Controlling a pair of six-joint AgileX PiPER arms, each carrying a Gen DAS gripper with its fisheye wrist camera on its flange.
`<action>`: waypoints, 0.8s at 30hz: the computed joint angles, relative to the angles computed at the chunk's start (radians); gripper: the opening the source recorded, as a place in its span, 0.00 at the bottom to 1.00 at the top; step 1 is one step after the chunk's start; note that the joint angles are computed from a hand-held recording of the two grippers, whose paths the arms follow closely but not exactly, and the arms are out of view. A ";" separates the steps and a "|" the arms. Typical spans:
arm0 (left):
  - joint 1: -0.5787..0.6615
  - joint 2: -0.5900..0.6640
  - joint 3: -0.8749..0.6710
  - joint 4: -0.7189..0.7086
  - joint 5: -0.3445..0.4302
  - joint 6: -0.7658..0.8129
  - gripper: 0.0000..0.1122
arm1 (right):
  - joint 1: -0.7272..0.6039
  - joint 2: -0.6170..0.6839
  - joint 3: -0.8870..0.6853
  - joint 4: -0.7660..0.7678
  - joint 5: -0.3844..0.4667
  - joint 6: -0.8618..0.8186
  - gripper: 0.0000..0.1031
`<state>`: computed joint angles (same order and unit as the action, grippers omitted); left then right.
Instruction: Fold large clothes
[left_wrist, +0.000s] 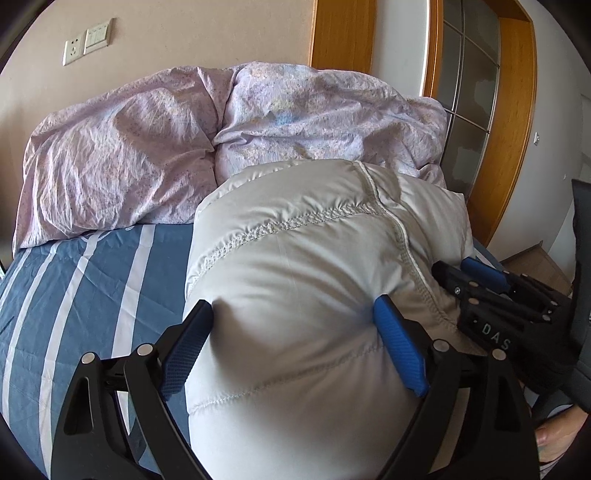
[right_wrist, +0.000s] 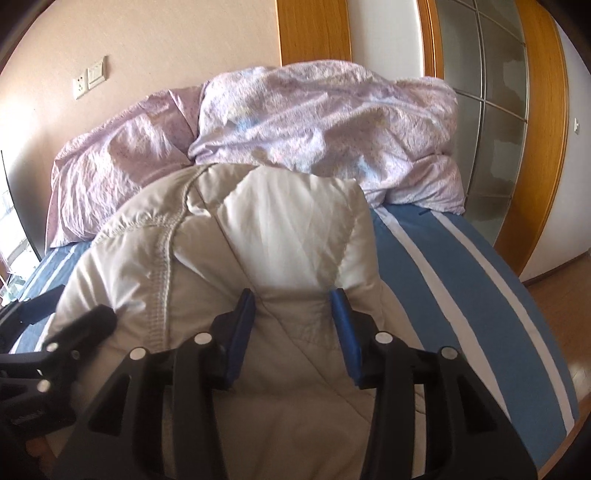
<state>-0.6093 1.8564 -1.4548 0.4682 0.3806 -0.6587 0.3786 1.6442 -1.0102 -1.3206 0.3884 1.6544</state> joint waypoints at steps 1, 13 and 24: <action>-0.003 0.008 -0.008 0.009 0.005 -0.008 0.81 | -0.011 0.008 -0.001 -0.004 -0.012 0.005 0.45; 0.000 0.152 -0.172 -0.026 0.054 0.018 0.88 | -0.092 0.144 -0.114 0.140 -0.083 -0.161 0.52; -0.030 0.213 -0.210 0.135 0.082 -0.137 0.90 | -0.131 0.224 -0.169 0.226 -0.132 -0.258 0.53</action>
